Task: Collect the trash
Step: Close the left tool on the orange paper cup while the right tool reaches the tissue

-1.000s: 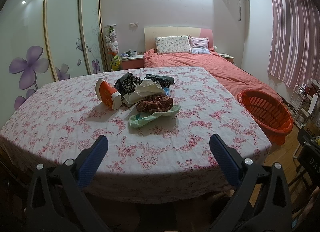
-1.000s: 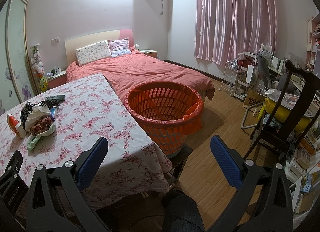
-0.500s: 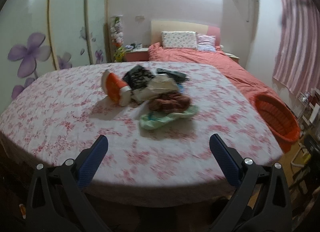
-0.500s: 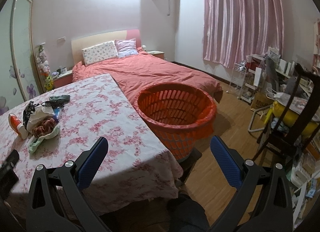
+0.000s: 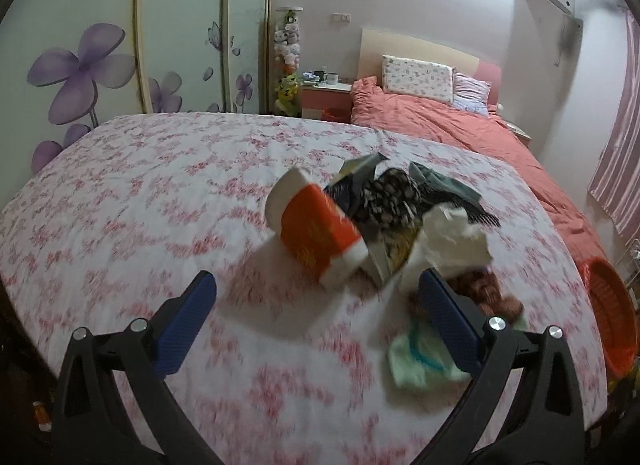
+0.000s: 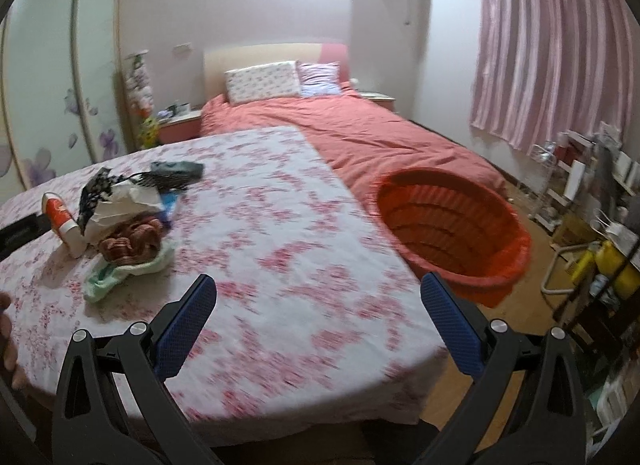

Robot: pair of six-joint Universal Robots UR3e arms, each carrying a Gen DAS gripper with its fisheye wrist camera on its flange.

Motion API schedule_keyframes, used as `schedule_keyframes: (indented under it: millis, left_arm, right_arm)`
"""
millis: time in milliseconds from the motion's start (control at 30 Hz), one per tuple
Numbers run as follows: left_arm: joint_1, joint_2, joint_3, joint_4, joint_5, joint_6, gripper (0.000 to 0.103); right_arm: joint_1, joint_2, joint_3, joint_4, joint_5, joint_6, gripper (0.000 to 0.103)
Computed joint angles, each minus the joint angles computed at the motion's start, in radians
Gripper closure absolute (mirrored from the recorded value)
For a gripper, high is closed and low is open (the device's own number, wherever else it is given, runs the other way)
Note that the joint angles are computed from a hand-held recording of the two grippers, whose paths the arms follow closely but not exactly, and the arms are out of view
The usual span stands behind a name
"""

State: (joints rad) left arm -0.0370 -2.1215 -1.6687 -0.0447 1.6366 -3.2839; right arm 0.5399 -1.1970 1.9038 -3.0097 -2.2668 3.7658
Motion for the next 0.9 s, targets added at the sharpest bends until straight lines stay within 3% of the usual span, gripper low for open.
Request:
schedule_keyframes:
  millis: [267, 467, 700, 900]
  left_arm:
    - [0.034, -0.210, 0.355, -0.252, -0.032, -0.003, 0.022]
    - [0.094, -0.235, 0.385, -0.285, -0.112, 0.035, 0.039]
    - [0.152, -0.262, 0.430, -0.346, -0.137, 0.063, 0.040]
    - [0.161, -0.310, 0.516, -0.388, -0.155, 0.077, 0.040]
  right_arm:
    - [-0.039, 0.109, -0.206, 0.033, 0.123, -0.096, 0.002]
    - [-0.067, 0.218, -0.376, 0.055, 0.201, -0.139, 0.002]
    - [-0.088, 0.380, -0.659, 0.118, 0.330, -0.217, 0.003]
    - [-0.108, 0.556, -0.998, 0.296, 0.461, -0.239, 0.008]
